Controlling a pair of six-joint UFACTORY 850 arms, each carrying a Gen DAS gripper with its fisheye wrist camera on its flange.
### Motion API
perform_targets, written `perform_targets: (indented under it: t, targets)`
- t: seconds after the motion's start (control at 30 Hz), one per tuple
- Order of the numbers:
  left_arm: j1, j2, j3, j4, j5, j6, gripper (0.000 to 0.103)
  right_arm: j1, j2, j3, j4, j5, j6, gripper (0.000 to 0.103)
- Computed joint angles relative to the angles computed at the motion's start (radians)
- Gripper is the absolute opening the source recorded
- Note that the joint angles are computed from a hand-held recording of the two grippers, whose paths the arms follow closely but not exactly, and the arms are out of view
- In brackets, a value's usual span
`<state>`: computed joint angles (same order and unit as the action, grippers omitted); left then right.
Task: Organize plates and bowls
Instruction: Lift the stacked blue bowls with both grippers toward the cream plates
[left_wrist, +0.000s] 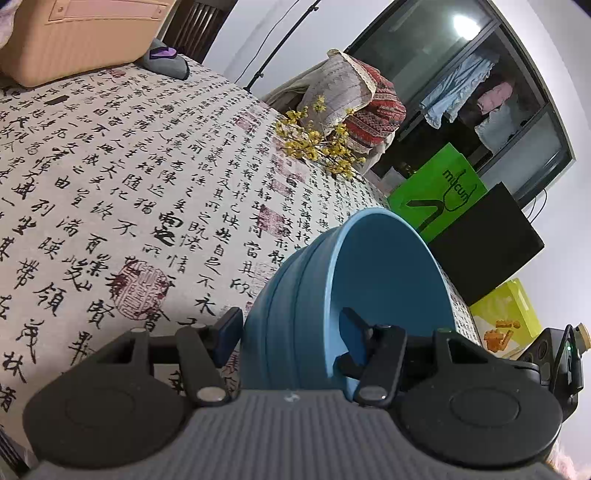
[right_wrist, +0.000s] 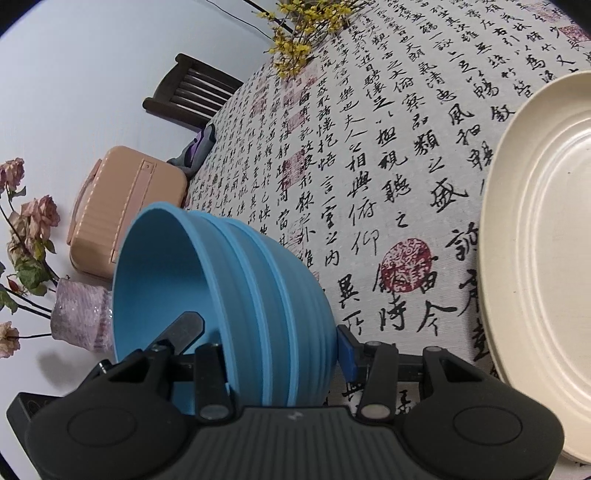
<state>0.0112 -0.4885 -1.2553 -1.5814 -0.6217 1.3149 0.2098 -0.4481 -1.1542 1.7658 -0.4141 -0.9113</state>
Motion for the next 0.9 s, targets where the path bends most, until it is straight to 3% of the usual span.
perform_targets:
  t: [0.9]
  targets:
    - [-0.063, 0.03, 0.02, -0.022, -0.016, 0.043, 0.059, -0.046, 0.116, 0.151, 0.232, 0.003, -0.206, 0.045]
